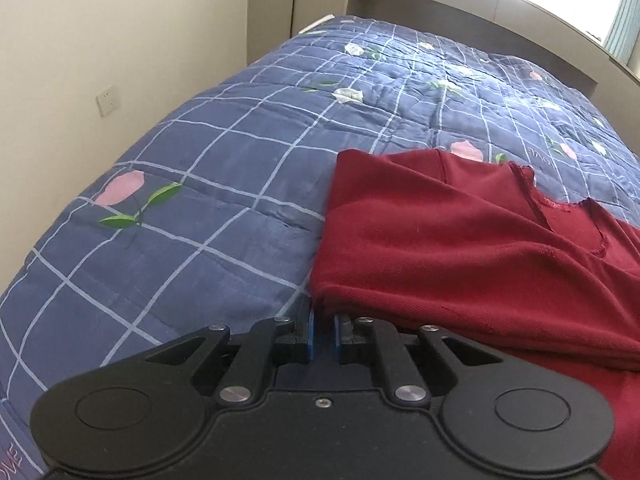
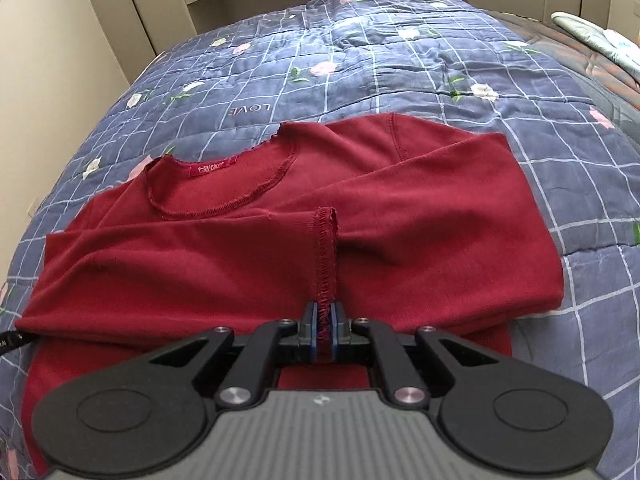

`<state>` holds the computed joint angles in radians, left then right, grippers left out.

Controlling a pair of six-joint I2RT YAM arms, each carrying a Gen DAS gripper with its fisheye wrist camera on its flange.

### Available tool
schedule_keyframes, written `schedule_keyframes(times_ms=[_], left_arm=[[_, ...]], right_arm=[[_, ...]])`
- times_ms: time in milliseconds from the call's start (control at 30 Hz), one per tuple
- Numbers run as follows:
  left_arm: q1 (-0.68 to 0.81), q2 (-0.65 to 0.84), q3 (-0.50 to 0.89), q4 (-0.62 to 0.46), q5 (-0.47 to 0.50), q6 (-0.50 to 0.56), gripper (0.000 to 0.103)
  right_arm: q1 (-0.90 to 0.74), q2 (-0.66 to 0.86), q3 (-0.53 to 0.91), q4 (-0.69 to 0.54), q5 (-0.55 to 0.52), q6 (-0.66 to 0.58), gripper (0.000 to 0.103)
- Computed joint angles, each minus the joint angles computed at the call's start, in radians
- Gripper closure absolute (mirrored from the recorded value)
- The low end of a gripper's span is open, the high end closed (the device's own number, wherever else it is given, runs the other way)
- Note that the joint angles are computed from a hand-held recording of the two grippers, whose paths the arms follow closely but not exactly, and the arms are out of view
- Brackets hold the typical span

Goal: Fold small clothes

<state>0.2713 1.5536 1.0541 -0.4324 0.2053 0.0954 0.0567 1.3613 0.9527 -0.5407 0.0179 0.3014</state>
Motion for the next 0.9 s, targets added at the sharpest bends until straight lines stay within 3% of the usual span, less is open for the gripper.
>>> schedule_keyframes(times_ms=[133,200,233,267,333,367,400,433,600,767,900], left_arm=[[0.036,0.036,0.065,-0.081,0.052,-0.005,0.097],[0.043,0.059,0.104,-0.132,0.036,-0.012,0.102],[0.057,0.061,0.109,-0.141,0.052,-0.008,0.098],[0.075,0.057,0.11,-0.149,0.077,-0.004,0.097],[0.1,0.044,0.111,-0.17,0.108,0.015,0.079],[0.108,0.029,0.103,-0.176,0.112,0.03,0.073],[0.113,0.014,0.094,-0.18,0.108,0.045,0.059],[0.116,-0.006,0.082,-0.182,0.097,0.059,0.046],[0.149,-0.119,0.028,-0.22,0.079,0.142,0.014],[0.215,-0.223,0.008,-0.383,0.156,0.267,0.006],[0.264,-0.297,-0.013,-0.56,0.213,0.39,0.004]], right_arm=[[0.013,0.003,0.013,-0.013,0.033,-0.003,0.089],[0.016,-0.009,0.008,-0.021,0.045,-0.003,0.078],[0.015,-0.018,0.006,-0.026,0.047,-0.004,0.073],[0.017,-0.034,-0.001,-0.031,0.055,-0.004,0.063],[0.02,-0.076,-0.024,-0.04,0.063,-0.007,0.05],[0.02,-0.103,-0.036,-0.052,0.062,-0.008,0.041],[0.025,-0.125,-0.044,-0.07,0.074,-0.004,0.029],[0.032,-0.151,-0.054,-0.092,0.091,0.001,0.025],[0.047,-0.322,-0.12,-0.242,0.139,0.047,0.008],[0.061,-0.518,-0.164,-0.487,0.19,0.132,0.003],[0.021,-0.674,-0.182,-0.673,0.147,0.15,0.003]])
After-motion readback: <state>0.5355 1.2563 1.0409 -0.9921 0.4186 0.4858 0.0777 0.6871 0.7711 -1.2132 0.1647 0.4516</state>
